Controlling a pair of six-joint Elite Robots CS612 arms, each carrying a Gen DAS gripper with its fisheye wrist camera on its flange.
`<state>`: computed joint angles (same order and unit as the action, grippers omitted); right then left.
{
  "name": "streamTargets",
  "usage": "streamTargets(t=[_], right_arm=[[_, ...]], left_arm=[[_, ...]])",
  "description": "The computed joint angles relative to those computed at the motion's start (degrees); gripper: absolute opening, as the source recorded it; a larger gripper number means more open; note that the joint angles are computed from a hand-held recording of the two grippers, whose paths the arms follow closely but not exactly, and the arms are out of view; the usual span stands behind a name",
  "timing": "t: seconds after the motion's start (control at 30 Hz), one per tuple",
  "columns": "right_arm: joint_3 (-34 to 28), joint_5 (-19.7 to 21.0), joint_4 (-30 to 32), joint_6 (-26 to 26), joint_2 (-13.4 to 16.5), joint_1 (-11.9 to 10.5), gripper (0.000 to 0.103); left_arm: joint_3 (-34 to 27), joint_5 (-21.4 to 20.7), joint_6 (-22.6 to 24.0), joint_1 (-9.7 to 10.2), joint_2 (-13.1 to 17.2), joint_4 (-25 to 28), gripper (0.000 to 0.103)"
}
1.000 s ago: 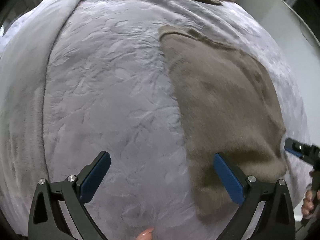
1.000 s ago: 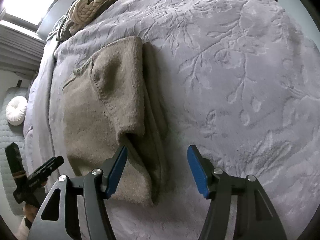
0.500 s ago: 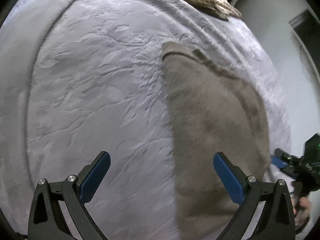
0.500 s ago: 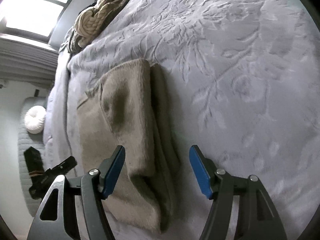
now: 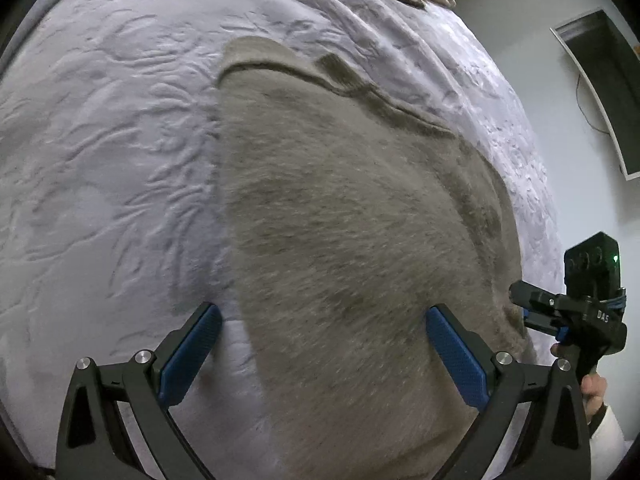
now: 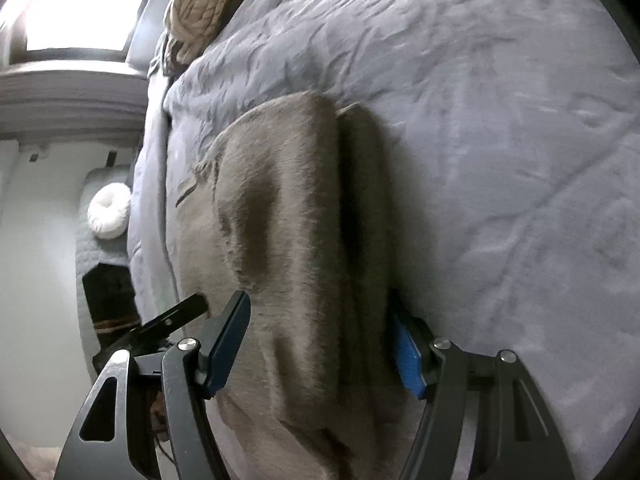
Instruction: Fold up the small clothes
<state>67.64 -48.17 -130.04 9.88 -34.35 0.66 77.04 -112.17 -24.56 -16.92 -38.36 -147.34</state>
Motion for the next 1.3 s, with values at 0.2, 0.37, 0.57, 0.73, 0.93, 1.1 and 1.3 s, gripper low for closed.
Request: streamTargets(t=[0.2,0.37,0.57,0.73,0.93,1.1,1.3], right_arm=[[-1.43,6.84,1.47,-4.75,0.96,0.17,0.072],[-3.30,5.45,5.50,-7.25,2.11,0.18,0.072],[-4.85,5.84,5.43,-6.18,3.45,0.78,0.072],[-6.33,2.63,7.30,-7.00,3.68,2.16,0.039],[-4.90,7.89,4.30,-4.59,2.99,1.83,0.033],[-3.98,12.35,1.99,-1.82,2.21,2.11,0.033],[-2.28,14.25,1.64,-1.13,0.36,2.92,0.033]], left_arm=[[-2.18,-1.16,-1.65,-0.85,1.24,-1.09,0.103],[-2.48,-1.21,-1.82,-0.86,1.81,-0.72,0.103],[-3.09,-0.21,-0.02,-1.16,2.21,0.43,0.103],[-2.65,2.24,1.00,-1.94,1.48,-1.04,0.078],[-1.34,0.01,1.04,-1.23,0.34,-3.53,0.052],[0.05,-1.72,1.46,-1.03,-1.15,-5.80,0.051],[3.39,-2.37,2.84,-0.38,-4.55,-7.14,0.051]])
